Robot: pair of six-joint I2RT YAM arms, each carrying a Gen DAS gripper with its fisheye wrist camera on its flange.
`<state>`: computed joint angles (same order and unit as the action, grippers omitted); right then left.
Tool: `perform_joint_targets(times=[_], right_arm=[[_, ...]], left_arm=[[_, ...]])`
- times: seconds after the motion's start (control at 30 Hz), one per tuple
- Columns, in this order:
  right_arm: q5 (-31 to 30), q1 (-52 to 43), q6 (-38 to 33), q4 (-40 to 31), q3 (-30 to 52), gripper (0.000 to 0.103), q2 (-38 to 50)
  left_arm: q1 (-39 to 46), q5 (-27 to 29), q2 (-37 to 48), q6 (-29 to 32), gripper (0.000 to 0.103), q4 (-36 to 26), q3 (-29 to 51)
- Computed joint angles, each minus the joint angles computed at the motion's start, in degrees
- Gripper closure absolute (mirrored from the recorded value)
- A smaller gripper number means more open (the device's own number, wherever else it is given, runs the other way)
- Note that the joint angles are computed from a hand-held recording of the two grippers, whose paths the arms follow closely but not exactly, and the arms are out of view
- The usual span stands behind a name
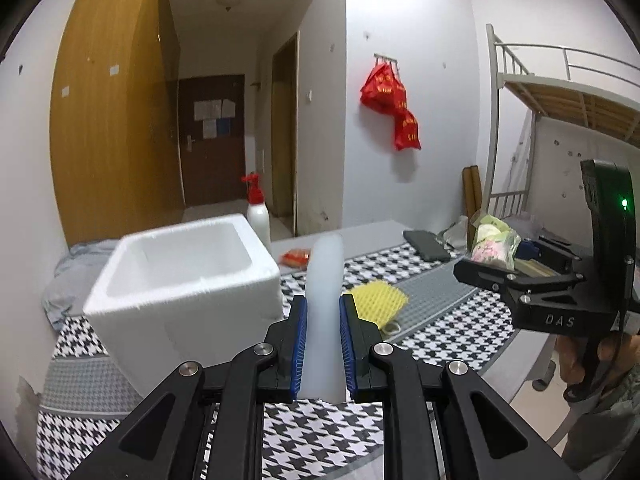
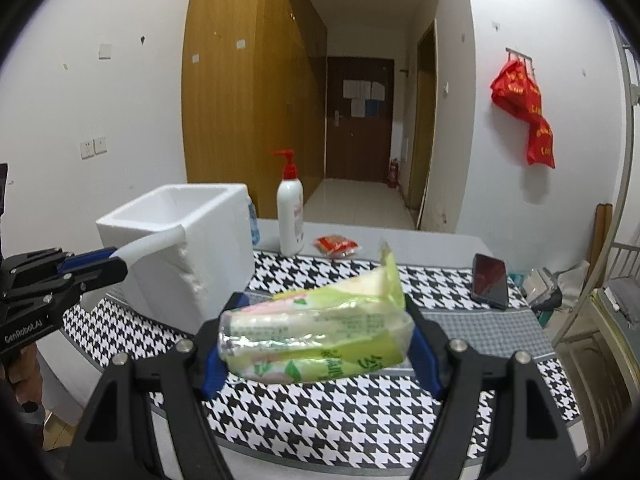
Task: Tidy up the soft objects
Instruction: 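Lift the wet-wipes pack with the right tool while the left tool carries the foam stick to the box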
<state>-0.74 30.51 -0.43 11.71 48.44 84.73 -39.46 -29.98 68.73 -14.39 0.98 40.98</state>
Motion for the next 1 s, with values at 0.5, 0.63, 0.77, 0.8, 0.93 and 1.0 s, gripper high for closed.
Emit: perform_joint_targets(times=[0.5, 0.63, 0.77, 0.8, 0.93, 1.0], right_arm=[[1.2, 4.7, -0.6, 2.3, 1.9, 0.025, -0.4], [0.1, 5.7, -1.0, 2.7, 3.8, 0.025, 0.7], [-0.3, 7.0, -1.5, 2.7, 6.5, 0.025, 2.8], [-0.4, 7.3, -1.8, 2.7, 7.2, 0.025, 3.2], [-0.9, 8.4, -2.7, 2.0, 10.5, 0.025, 5.9], [-1.3, 8.9, -2.9, 1.9, 12.0, 0.025, 7.1]], left_arm=[[3.8, -2.7, -5.6, 4.1, 0.085, 0.1, -0.6], [5.7, -3.1, -6.7, 4.5, 0.085, 0.4, -1.1], [7.6, -3.5, -8.7, 4.9, 0.085, 0.6, -2.1], [7.9, -3.8, -9.2, 5.0, 0.085, 0.6, -2.3], [9.4, -4.2, -11.1, 4.8, 0.085, 0.1, -3.3], [10.3, -4.4, -12.4, 4.8, 0.085, -0.2, -4.0]])
